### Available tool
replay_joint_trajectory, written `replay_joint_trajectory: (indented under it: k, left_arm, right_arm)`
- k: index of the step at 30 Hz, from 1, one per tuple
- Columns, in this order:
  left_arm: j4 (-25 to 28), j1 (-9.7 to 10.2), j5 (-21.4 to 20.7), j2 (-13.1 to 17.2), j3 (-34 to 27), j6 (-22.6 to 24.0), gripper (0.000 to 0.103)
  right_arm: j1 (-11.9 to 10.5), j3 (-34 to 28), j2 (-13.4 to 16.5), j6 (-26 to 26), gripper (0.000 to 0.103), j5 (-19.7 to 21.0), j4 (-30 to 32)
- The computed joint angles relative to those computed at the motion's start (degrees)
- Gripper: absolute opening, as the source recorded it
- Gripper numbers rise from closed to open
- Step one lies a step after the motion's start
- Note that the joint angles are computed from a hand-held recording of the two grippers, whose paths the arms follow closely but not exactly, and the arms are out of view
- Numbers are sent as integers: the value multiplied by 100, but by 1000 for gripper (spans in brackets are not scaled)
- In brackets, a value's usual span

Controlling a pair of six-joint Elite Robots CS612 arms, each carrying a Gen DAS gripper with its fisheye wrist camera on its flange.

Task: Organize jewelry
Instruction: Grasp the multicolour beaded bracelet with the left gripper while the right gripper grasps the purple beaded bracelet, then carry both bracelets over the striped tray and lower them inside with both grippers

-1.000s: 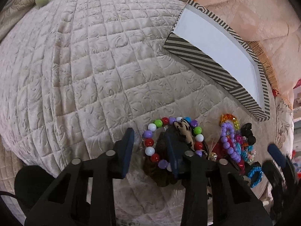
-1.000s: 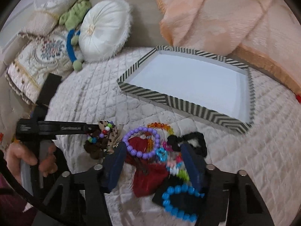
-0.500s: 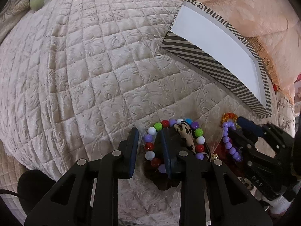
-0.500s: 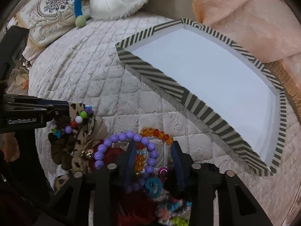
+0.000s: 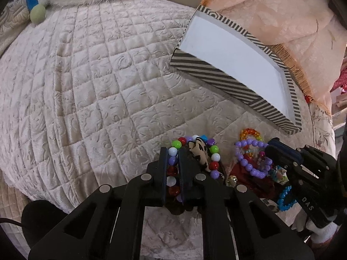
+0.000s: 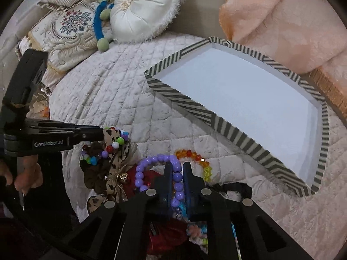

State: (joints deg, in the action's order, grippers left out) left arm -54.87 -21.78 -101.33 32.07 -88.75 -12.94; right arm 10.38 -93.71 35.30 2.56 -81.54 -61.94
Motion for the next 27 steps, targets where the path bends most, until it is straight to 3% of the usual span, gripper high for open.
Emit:
replay_joint_trajectory:
  k: [16,27]
  left_arm:
    - [-399,68,-204,-190,-190,-28,8]
    - [-758,-18,152,-391,-33,118,8]
  right_arm:
    - [-49,-211,-171,290,9,-6,-426]
    - [-187,-254,-335,483,9,-243,-699]
